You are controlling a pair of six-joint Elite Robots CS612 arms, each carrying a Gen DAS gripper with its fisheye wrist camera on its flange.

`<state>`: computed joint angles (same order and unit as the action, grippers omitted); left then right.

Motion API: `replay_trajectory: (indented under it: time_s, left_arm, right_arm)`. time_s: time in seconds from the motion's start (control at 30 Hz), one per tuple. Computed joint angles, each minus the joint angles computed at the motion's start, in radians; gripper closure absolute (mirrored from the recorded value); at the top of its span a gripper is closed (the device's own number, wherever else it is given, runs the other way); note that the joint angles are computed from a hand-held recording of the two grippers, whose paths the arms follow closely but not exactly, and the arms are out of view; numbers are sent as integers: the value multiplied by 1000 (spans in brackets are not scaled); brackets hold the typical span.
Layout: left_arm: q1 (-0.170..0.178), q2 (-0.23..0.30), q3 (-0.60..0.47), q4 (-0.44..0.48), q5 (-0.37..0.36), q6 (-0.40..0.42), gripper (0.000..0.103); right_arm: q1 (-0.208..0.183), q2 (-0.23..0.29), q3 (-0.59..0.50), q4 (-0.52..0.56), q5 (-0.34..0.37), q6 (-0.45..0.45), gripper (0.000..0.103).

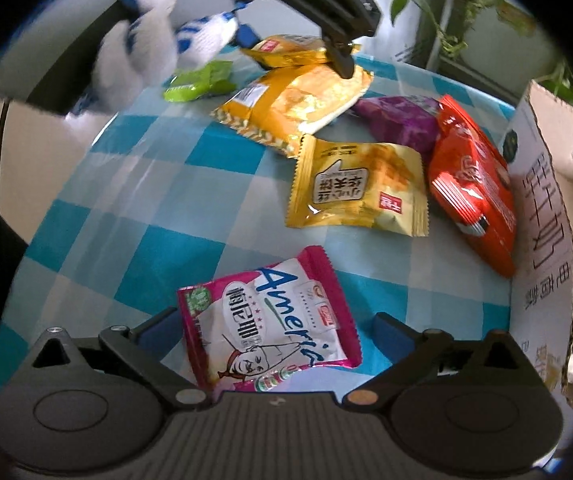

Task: Organize snacks
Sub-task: 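Grasp yellow waffle bag with left tool while right tool grasps pink Americ bag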

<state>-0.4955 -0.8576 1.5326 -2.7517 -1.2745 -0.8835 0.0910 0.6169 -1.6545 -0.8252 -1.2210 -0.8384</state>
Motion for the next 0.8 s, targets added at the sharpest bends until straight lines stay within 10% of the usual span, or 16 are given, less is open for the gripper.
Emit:
replay_trajectory:
  time_s: [0.8]
  left_arm:
    - [-6,-28,52,-76,26,-35,46]
  right_arm:
    - [-4,-11,20,-32,54,71,36]
